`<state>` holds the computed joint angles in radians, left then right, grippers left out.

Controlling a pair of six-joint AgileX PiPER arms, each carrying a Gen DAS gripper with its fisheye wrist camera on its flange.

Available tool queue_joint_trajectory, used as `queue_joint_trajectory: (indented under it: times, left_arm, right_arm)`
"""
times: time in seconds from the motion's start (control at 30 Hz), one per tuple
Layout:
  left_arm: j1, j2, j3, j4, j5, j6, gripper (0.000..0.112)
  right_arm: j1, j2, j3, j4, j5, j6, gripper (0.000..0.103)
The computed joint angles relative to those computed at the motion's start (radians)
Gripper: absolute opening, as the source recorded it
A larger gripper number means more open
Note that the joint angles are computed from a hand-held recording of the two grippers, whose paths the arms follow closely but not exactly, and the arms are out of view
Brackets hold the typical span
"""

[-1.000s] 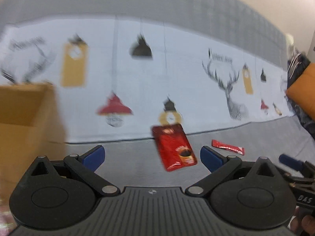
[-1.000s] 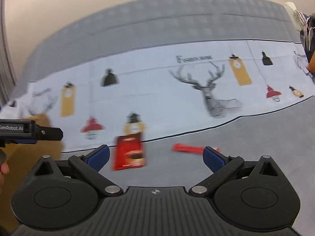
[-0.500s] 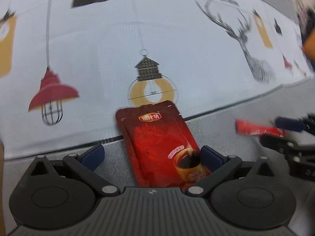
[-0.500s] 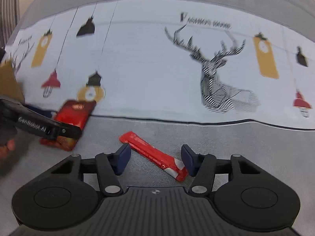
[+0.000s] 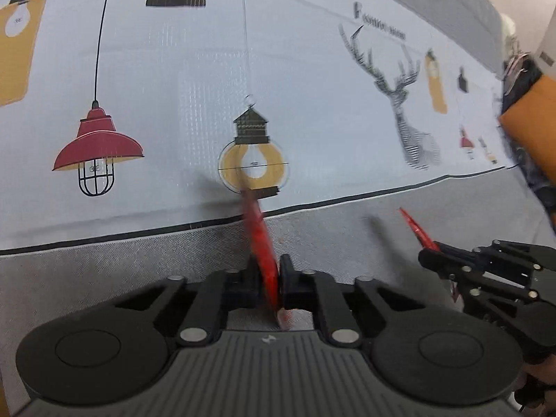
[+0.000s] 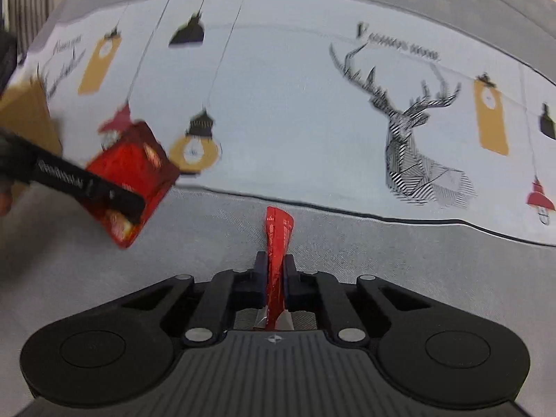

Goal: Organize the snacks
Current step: 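Carry the coffee pouch and red stick pack into the box and release both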

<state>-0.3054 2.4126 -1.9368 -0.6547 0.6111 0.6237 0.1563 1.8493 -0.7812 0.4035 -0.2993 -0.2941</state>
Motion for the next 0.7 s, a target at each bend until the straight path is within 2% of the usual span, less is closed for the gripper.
queue_joint_trajectory:
  times: [0.1, 0.27, 0.37, 0.43, 0.57, 0.7]
  left_arm:
    - [0.013, -0.048, 0.068, -0.034, -0.003, 0.048, 0.008]
    - [0.014, -0.152, 0.207, -0.047, -0.020, 0.085, 0.008]
    - [0.023, -0.266, 0.337, -0.044, -0.041, 0.106, 0.008]
    - [0.033, -0.337, 0.403, -0.006, -0.044, 0.078, 0.008]
    - [0.093, -0.513, 0.573, -0.049, -0.045, 0.174, 0.008]
    - [0.214, -0.672, 0.688, -0.143, 0.029, 0.313, 0.008]
  right_arm:
    - [0.035, -0.096, 0.060, 0.089, -0.005, -0.014, 0.008]
    - [0.127, -0.193, 0.098, 0.384, -0.017, -0.190, 0.008]
    - [0.195, -0.239, 0.106, 0.611, -0.032, -0.324, 0.008]
    - [0.244, -0.281, 0.129, 0.650, -0.044, -0.308, 0.008]
    - [0.377, -0.327, 0.130, 0.835, -0.097, -0.378, 0.008]
    - [0.571, -0.337, 0.060, 1.095, -0.205, -0.522, 0.009]
